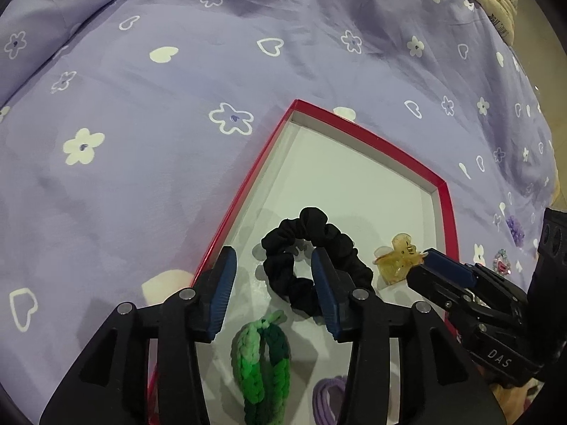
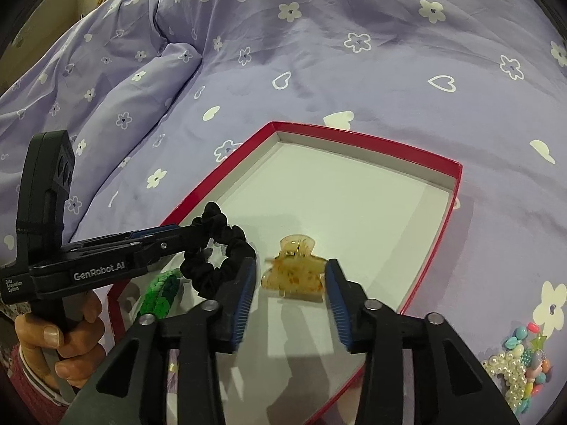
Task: Organize jewelry
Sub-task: 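Carry the scrunchie and hair claw into the tray and open both tools, then grasp the pink-heart beaded bracelet with the left tool while the right tool grasps the blue beaded bracelet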
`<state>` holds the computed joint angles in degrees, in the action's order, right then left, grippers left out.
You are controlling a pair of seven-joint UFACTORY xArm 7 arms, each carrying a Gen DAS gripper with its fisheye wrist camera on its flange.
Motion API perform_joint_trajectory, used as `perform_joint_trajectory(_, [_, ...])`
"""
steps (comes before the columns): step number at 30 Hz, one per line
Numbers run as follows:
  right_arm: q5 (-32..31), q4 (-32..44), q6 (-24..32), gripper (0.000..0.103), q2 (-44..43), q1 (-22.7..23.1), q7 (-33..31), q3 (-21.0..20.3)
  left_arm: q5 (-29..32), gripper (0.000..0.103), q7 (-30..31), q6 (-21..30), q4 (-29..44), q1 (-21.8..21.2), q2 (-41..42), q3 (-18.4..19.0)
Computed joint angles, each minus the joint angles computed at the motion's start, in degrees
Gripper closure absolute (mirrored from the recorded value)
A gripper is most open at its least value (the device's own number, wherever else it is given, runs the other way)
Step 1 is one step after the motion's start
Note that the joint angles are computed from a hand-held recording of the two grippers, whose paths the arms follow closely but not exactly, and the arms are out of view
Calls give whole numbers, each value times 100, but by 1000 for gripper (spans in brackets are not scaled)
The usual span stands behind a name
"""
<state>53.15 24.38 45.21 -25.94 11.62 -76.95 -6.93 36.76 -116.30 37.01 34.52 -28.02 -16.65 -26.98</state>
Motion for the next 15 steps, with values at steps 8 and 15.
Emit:
perform_joint_trajectory(8, [-277,-50,494,58,-483,-281,133,-296,-197,60,17,334,136,-116,-217,-148])
perform_joint_trajectory(15, [-611,25,1000,52,-826,-782,227,-728,37,52,-48,690,650,-199,24,-324])
